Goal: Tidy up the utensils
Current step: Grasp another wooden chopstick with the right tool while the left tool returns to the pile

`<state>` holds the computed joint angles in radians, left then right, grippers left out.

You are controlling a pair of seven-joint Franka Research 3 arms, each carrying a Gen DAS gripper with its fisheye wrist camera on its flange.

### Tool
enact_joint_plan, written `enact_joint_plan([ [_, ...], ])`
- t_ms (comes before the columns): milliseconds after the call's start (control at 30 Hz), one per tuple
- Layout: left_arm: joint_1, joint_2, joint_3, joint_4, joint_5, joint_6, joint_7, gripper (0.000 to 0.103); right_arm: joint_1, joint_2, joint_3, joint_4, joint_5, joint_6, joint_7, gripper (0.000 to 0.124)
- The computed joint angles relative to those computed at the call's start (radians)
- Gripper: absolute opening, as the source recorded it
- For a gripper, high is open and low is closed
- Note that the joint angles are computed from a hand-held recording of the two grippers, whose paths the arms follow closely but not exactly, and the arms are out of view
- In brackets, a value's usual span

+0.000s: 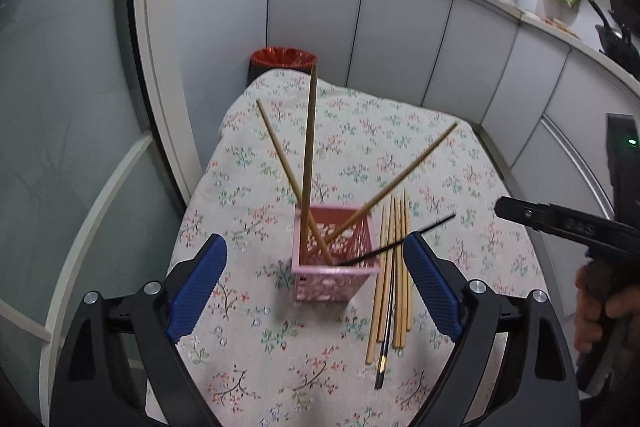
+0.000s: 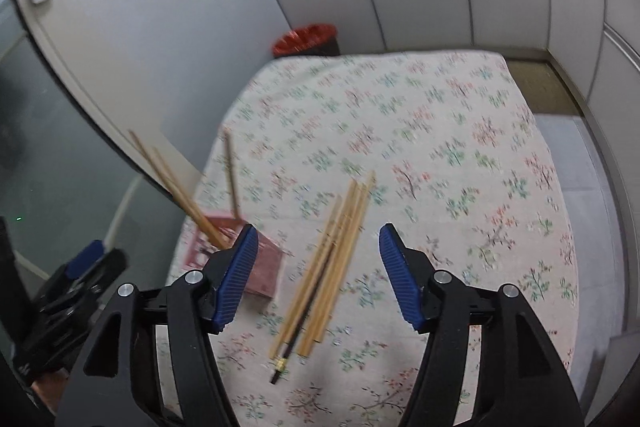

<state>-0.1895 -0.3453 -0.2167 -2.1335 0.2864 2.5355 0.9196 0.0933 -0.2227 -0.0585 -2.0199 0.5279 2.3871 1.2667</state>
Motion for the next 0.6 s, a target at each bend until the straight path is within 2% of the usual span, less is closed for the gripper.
enact_joint_plan([
  [100,-0.021,0.002,0.026,-0.01,-0.058,-0.029,0.047,0.087,-0.012,0.049,0.009,0.019,-0.052,-0.025,0.055,0.06],
  [267,-0.018,0.009,0.035,-0.016,-0.098,-0.061,0.064,0.087,-0.016,0.122,0.02,0.054,-0.105,-0.055,0.124,0.059],
  [400,-0.019,0.018,0.038,-0.011,-0.121,-0.063,0.088,0.087,-0.013,0.194,0.03,0.103,-0.163,-0.072,0.161,0.043],
  [500,-0.008,0.025,0.027,-0.008,-0.097,-0.066,0.088,0.087,-0.013,0.267,0.029,0.165,-0.147,-0.1,0.175,0.033],
  [600,0.001,0.034,0.025,-0.006,-0.082,-0.07,0.085,0.087,-0.012,0.33,0.035,0.223,-0.133,-0.124,0.181,0.029],
])
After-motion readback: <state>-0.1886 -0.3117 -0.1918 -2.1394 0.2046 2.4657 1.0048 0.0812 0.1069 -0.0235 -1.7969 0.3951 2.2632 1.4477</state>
